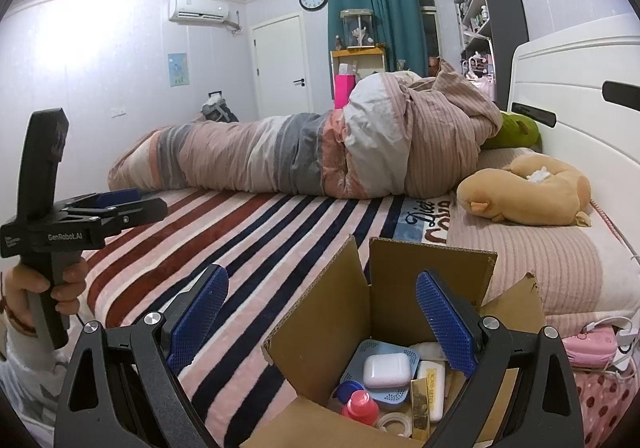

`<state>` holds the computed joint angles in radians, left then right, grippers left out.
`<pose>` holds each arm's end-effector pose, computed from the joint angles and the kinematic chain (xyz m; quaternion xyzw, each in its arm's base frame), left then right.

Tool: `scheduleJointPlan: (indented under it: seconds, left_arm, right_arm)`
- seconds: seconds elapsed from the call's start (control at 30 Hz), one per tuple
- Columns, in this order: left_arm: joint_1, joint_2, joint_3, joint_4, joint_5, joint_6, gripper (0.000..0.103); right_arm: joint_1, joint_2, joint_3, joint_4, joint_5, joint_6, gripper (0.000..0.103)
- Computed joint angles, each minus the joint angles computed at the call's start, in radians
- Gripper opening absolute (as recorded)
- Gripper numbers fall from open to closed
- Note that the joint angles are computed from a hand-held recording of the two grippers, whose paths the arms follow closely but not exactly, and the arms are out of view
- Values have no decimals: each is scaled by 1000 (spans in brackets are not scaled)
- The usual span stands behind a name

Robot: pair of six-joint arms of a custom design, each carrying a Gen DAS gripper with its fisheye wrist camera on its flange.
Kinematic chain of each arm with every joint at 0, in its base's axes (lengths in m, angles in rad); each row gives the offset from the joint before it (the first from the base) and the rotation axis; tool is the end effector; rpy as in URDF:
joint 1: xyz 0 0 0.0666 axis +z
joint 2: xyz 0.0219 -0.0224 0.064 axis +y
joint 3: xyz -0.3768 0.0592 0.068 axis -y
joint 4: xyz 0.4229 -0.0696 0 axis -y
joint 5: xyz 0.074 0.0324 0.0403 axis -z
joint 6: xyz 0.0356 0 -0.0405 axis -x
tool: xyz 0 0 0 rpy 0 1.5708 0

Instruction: Organize rigid objects

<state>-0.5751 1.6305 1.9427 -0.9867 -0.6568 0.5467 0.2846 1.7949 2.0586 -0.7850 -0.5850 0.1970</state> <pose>0.5104 -0.3054 0.5686 -0.1276 0.8550 0.0280 0.5019 0.6377 0.2066 0.5413 -0.3379 0.7703 0.2703 0.4683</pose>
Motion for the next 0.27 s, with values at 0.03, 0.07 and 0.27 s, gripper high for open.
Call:
scheduleJointPlan:
  seconds: [0.03,0.07,0.27]
  left_arm:
    - [-1,3,6,-2,-1,1,102]
    - [-2,4,7,-4,-2,1,102]
    - [-3,6,10,-5,-3,3,102]
  right_arm:
    - [0,-1,-1,0,0,0,95]
    - [0,2,2,0,-1,0,95]
    - [1,3,5,-3,1,0,95]
